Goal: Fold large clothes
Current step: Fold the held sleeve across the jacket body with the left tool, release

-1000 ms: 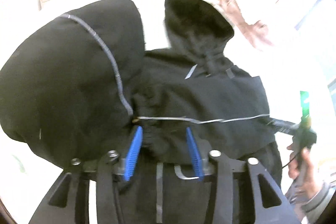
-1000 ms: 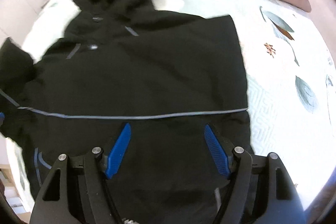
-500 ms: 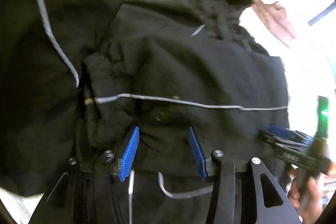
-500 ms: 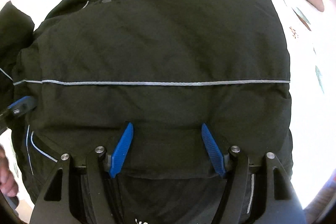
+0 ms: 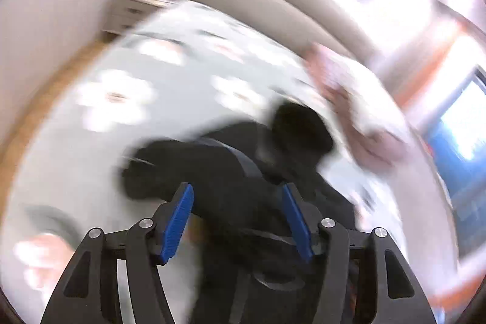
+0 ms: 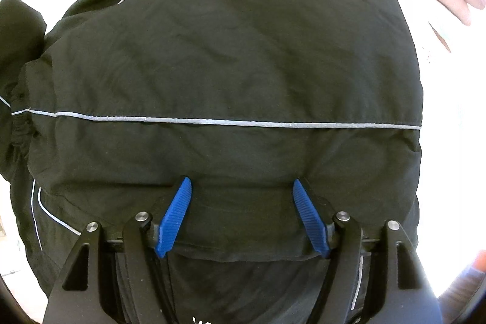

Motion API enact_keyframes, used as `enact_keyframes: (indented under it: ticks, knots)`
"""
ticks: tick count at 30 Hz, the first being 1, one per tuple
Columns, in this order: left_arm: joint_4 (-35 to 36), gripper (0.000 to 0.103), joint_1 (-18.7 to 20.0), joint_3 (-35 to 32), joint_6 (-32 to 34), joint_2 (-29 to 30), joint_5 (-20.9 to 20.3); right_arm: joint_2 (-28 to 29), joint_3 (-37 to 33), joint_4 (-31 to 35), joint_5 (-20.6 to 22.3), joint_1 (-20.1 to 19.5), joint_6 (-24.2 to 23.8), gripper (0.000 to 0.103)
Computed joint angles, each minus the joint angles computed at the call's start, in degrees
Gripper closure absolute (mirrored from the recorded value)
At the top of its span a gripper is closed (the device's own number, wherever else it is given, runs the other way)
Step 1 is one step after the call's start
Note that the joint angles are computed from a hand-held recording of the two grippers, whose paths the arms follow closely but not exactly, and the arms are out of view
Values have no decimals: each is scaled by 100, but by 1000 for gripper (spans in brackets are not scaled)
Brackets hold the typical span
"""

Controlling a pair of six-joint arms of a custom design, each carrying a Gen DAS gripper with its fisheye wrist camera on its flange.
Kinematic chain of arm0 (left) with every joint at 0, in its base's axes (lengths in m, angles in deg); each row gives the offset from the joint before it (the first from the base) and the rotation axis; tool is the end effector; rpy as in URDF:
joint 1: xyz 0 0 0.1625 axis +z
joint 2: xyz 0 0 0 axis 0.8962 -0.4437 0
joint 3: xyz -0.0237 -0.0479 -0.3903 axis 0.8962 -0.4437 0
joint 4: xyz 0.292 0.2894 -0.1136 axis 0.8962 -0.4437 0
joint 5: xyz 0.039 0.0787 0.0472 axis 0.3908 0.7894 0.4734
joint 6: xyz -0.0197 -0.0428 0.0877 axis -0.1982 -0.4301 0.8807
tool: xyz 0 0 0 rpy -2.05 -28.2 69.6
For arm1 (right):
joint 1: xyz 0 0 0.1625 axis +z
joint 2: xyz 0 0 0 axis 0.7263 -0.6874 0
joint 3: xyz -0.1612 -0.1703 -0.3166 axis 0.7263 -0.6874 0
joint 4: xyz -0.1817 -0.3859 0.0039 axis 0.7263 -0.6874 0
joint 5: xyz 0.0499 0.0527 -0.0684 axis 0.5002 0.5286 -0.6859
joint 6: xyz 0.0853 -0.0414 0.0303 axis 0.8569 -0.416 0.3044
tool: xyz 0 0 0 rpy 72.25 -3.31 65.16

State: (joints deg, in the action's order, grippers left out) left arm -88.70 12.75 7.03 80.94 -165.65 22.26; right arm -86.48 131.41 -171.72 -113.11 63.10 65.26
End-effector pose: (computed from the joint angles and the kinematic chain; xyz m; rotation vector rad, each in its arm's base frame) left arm 0.0303 -0.6078 0.5096 0.0351 2.6805 -1.0201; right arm 0.2940 -0.6454 0.0108 -0.0144 -2.3015 0.2014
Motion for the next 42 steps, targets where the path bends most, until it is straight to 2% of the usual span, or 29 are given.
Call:
enact_keyframes:
  ticks: [3, 5, 8, 9, 12, 15, 17, 19, 20, 22, 25, 29, 31, 34, 36, 38, 41, 42]
  knots:
    - [52, 40, 541, -536, -566, 528, -17, 166, -84, -24, -43, 27, 49, 28]
    - [139, 40, 977, -897, -841, 951, -480, 233, -165, 20, -57, 42, 54, 28]
    - [466, 40, 1467, -1421, -1508, 1595, -529, 279, -205, 10, -56, 49, 29, 28]
    - [563, 40, 1552, -1527, -1652, 1731, -519, 294, -215, 3, -57, 50, 21, 28]
    - [506, 40, 1860, -1690, -2074, 2137, -1260, 308, -180, -78, -77, 41, -34, 28]
    - [44, 41, 1771, -1503, -1990, 2152, -1275, 315, -137, -124, -128, 70, -40, 28]
    - [78, 66, 1730, -1540, -1876, 2194, -1201, 332, -119, -134, -172, 112, -5, 28]
    - [74, 83, 1688, -1624, -1708, 2257, -1156, 365, -105, -172, -210, 146, 13, 28]
    - [18, 86, 1658, -1585, -1628, 2224, -1135, 373, -84, -204, -221, 154, 14, 28]
    - [-219, 88, 1554, -1449, -1476, 2103, -908, 390, -74, -209, -225, 174, 48, 28]
    - [-633, 88, 1329, -1136, -1363, 1736, -254, 386, -60, -199, -221, 184, 45, 27]
    - [-1084, 88, 928, -758, -1216, 1326, 2020, 416, -46, -213, -229, 222, 111, 27]
    - [-1106, 88, 936, -795, -1015, 1337, 2860, 425, -28, -242, -243, 235, 122, 27]
    - [-911, 88, 1160, -922, -977, 1415, 3582, 407, 1, -282, -259, 244, 91, 27]
    - [-641, 88, 1325, -1020, -1087, 1435, 3581, 375, 47, -321, -259, 234, 45, 27]
    - [-412, 88, 1547, -1122, -1099, 1396, 3198, 368, 65, -326, -256, 237, 29, 27]
    - [-729, 88, 1497, -906, -562, 1198, 2937, 381, 70, -361, -285, 232, -11, 25]
    - [-768, 88, 1453, -832, -501, 1106, 2725, 395, 69, -367, -314, 239, 2, 25]
